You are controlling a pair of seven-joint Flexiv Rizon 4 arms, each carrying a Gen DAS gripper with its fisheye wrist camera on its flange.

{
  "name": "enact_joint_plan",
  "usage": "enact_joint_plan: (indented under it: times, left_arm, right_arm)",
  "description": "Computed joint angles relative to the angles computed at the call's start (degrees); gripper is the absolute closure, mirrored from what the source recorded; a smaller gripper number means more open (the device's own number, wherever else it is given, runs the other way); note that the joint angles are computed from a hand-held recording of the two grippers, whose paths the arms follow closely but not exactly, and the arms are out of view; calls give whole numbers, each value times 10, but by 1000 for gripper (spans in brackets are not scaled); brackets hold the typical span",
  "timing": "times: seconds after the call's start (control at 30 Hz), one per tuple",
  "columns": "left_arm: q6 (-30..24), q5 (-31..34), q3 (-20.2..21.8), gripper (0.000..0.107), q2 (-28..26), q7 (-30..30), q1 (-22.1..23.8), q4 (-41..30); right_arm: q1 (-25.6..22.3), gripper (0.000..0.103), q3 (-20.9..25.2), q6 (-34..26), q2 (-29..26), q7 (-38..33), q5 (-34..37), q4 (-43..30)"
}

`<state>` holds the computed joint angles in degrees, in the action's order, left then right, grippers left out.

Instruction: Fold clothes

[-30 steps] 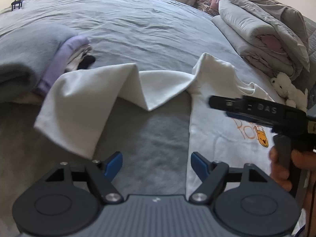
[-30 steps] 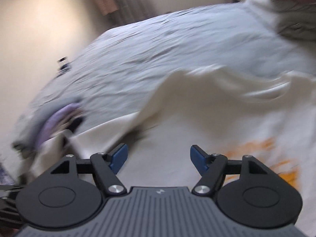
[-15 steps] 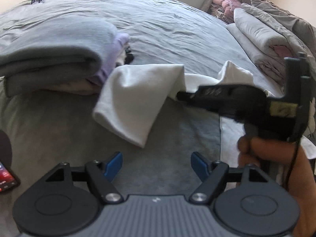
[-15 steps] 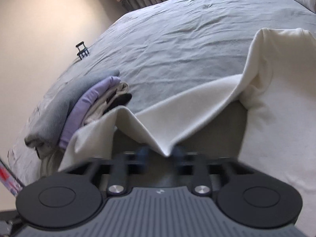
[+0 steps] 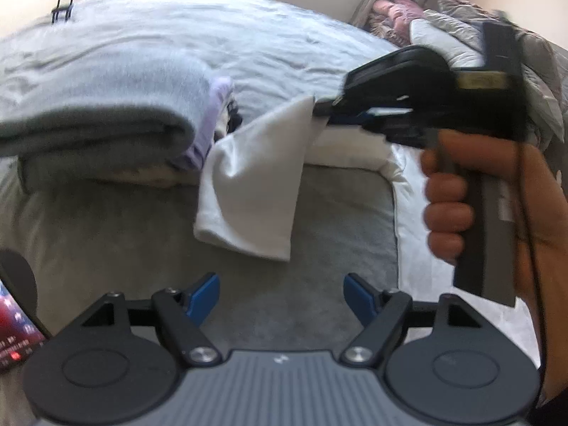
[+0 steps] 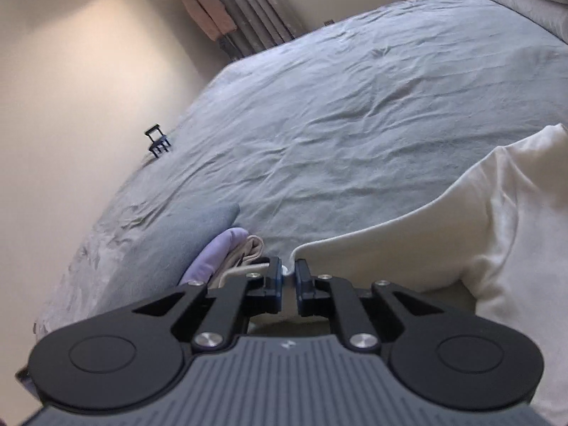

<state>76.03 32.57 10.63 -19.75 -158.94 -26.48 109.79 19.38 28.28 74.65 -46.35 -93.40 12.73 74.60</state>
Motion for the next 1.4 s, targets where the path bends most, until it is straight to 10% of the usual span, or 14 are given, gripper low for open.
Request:
enact_joint_plan:
  times: [0.13,0.27,0.53,0.6,0.67,0.9,1.4]
  left_arm:
    - [-3,45,2,29,7,30,-6,-6]
    - [-1,74,2,29,18,47,-6,-1]
    - [-41,69,-23,29,22,79,8,4]
    - [-40,65,-31,29,22,88,14,6]
    - [-32,55,-38,28,23,103,21,11]
    - [4,23,-37,28,26,135,29,26]
    - [24,55,-8,26,57,57,32,40]
  right_arm:
    - [17,82,-18,-7,4,8,-17,4]
    - [-43,45,51,8,10,-47,30,29]
    - [-124,44,149,-106,2,-214,90,54]
    - [-96,56,124,-99,4,-224,87,60]
    - [-73,100,103,-90,8,-236,88,65]
    - [-117,100,156,-85,39,-345,185,35]
    - [74,100,-1,-200,14,-326,125,-161]
